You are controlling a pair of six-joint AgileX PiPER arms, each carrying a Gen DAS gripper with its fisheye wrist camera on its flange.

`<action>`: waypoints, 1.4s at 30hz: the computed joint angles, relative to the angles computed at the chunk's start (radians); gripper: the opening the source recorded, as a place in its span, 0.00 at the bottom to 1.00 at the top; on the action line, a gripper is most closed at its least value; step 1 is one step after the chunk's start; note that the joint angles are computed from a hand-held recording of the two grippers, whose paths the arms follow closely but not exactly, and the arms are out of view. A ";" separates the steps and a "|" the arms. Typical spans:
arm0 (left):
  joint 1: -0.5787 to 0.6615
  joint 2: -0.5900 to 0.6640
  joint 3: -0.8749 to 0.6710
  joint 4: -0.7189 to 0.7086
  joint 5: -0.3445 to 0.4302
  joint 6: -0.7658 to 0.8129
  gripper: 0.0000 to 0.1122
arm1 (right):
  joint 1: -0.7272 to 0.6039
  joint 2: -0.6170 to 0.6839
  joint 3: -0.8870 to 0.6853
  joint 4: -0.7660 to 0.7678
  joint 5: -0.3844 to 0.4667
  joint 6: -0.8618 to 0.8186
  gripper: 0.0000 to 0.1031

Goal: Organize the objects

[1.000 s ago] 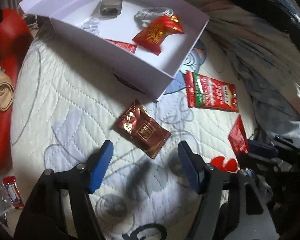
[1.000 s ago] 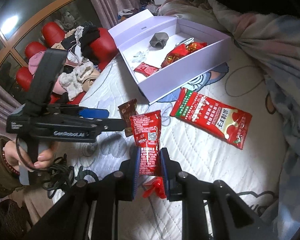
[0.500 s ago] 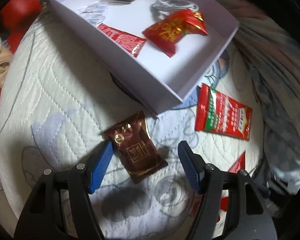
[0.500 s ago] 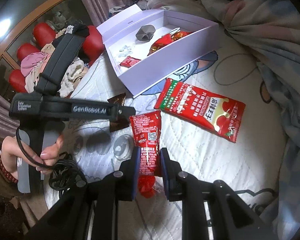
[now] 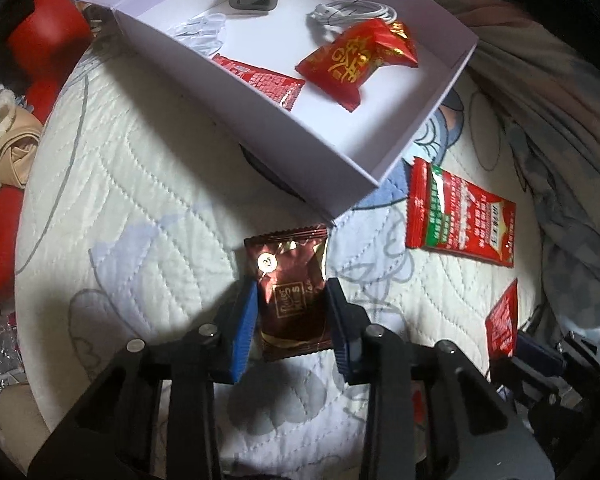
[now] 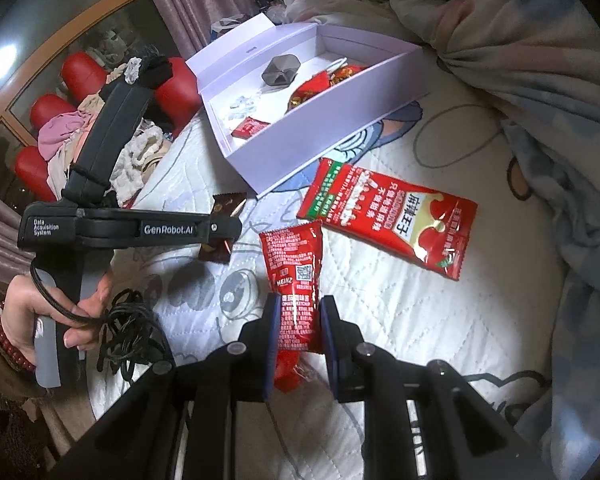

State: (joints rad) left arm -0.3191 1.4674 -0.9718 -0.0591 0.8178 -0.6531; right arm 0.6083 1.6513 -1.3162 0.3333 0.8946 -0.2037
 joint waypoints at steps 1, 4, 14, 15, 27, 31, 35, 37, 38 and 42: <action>-0.001 -0.006 0.000 0.005 0.005 -0.004 0.28 | 0.003 -0.001 -0.006 0.000 0.003 0.002 0.19; 0.004 -0.036 0.010 -0.001 0.020 0.005 0.28 | 0.019 -0.003 -0.024 -0.003 0.016 0.008 0.19; 0.003 -0.175 0.001 0.036 0.116 0.001 0.28 | 0.088 -0.029 -0.090 -0.048 0.050 0.057 0.19; 0.023 -0.186 -0.019 0.059 0.136 0.005 0.28 | 0.094 -0.034 -0.096 -0.054 0.053 0.063 0.19; 0.039 -0.245 -0.136 0.125 0.243 0.046 0.28 | 0.186 0.001 -0.241 -0.111 0.093 0.115 0.19; 0.050 -0.238 -0.169 0.136 0.260 0.072 0.28 | 0.199 0.040 -0.298 -0.104 0.107 0.104 0.19; 0.065 -0.213 -0.194 0.146 0.260 0.103 0.28 | 0.192 0.085 -0.348 -0.086 0.118 0.084 0.19; 0.070 -0.186 -0.213 0.160 0.257 0.117 0.28 | 0.182 0.113 -0.378 -0.072 0.127 0.069 0.19; 0.078 -0.174 -0.221 0.155 0.251 0.131 0.28 | 0.178 0.124 -0.389 -0.070 0.130 0.066 0.19; 0.111 -0.115 -0.259 0.137 0.235 0.181 0.28 | 0.155 0.184 -0.456 -0.053 0.151 0.045 0.19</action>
